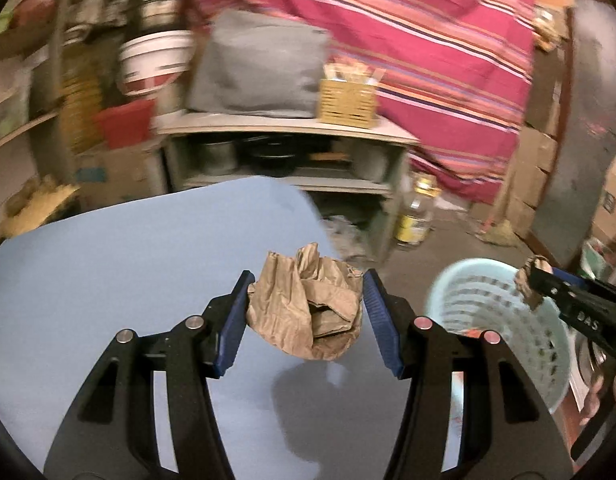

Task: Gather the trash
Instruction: 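Carry both held paper scraps from the table over the blue basket, then open the left tool to drop its scrap while the right tool drops its scrap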

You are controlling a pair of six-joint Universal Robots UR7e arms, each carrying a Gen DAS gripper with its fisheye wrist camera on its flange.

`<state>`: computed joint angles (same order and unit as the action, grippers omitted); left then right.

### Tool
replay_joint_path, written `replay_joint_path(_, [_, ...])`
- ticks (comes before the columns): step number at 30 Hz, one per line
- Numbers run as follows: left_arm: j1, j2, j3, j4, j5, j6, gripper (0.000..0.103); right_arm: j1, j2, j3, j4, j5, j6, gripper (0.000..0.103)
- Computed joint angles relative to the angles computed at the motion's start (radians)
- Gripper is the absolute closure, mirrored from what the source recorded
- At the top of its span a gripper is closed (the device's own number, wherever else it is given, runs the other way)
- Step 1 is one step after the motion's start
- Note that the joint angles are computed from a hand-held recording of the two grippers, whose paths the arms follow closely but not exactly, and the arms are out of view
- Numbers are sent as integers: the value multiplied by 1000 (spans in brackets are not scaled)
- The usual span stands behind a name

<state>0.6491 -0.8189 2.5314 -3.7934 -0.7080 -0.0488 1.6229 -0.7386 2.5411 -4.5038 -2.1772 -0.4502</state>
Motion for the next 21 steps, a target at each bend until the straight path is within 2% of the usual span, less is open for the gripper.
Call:
replay_joint_path(5, [-61,144,-77,6,-71,-32,48,-126,-62,74,-47,84,-10,69])
replay_joint_path(9, [-87,232,-143,41,-130,-54,47,-168,-74,90,-59,106,-20,69])
replay_joint_path(14, [-96,284,-193,88,-160,-52,44,-208,-76,108,-74,137,-34,69])
replay_joint_path(18, [-121,282,-182,74,-126,-63,19,-218,-83,121,-74,161,-30,69])
replay_joint_path(21, [-124,239,-153,58,-115,-64,13,-211,-84,120,-60,172,-21,69])
